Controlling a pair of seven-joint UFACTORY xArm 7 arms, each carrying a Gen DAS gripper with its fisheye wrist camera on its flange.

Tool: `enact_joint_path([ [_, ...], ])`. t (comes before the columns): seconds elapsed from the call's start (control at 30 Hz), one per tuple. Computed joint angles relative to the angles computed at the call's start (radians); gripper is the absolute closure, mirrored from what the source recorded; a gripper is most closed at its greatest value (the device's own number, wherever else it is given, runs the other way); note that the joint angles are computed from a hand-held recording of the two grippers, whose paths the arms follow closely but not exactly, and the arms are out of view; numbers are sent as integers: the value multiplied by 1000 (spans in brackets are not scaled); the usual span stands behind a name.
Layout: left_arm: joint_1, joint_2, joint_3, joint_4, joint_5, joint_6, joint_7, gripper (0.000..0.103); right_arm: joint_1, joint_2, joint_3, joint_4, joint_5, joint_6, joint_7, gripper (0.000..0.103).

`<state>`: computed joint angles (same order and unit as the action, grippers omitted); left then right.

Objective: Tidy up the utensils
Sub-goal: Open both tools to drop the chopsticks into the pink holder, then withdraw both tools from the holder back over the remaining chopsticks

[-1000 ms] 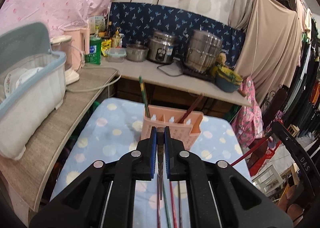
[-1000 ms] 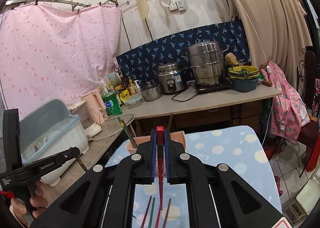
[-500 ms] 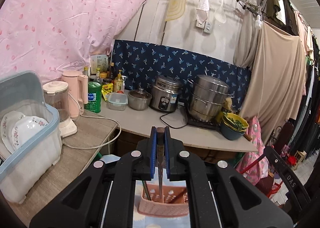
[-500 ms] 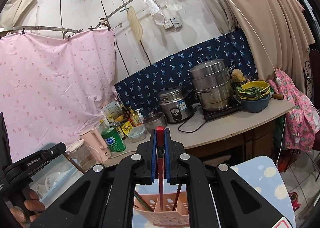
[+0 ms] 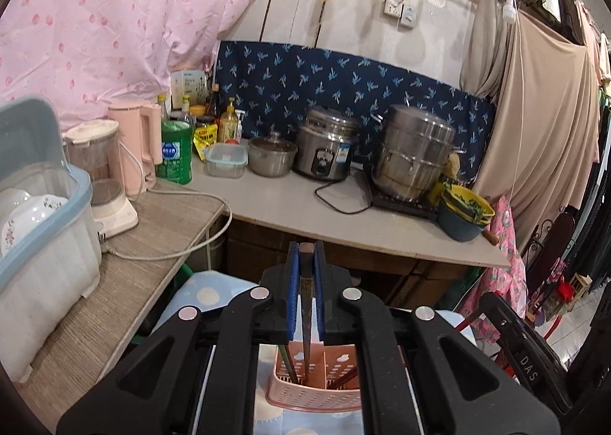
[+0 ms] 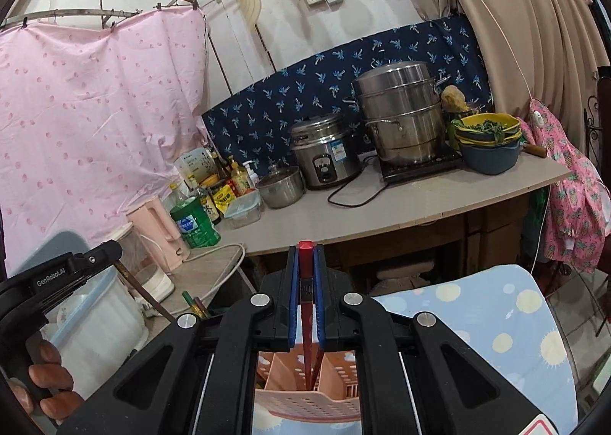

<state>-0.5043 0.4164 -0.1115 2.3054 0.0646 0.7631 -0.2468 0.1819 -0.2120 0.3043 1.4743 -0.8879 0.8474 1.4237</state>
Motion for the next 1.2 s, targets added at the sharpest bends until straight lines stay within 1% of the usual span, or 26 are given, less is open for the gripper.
enact_joint_path([
  [0.2, 10, -27, -3, -85, 2, -14, 0, 95, 11, 7, 0, -7, 9, 19, -17, 96],
  [0.23, 12, -30, -4, -91, 2, -14, 1, 95, 11, 3, 2, -9, 2, 23, -11, 95],
  [0.27, 15, -43, -4, -116, 1, -27, 1, 95, 12, 0, 4, -12, 0, 26, -6, 91],
  [0.3, 16, -51, -4, -131, 4, -37, -1, 95, 13, -5, 5, -14, 0, 28, -3, 90],
  [0.43, 24, -82, -8, -177, 11, -58, -7, 79, 10, -17, 14, -18, -6, 34, 5, 85],
  [0.57, 38, -142, -18, -262, 12, -90, 1, 77, 11, -33, 36, -17, -21, 56, 5, 81],
  [0.63, 48, -176, -24, -310, 9, -108, 4, 73, 14, -43, 51, -18, -27, 71, 2, 78],
  [0.7, 57, -218, -30, -369, 9, -129, 6, 71, 18, -52, 67, -21, -32, 92, -6, 76],
  [0.83, 67, -284, -33, -456, 51, -147, -19, 70, 26, -74, 97, -33, -41, 133, -29, 68],
  [1.0, 88, -372, -48, -566, 98, -156, -45, 70, 36, -111, 136, -57, -18, 181, -52, 66],
  [1.1, 106, -425, -60, -632, 77, -163, -31, 70, 35, -133, 169, -75, -14, 209, -36, 63],
  [1.2, 122, -475, -69, -694, 65, -173, -21, 70, 35, -152, 189, -90, 3, 222, -24, 62],
])
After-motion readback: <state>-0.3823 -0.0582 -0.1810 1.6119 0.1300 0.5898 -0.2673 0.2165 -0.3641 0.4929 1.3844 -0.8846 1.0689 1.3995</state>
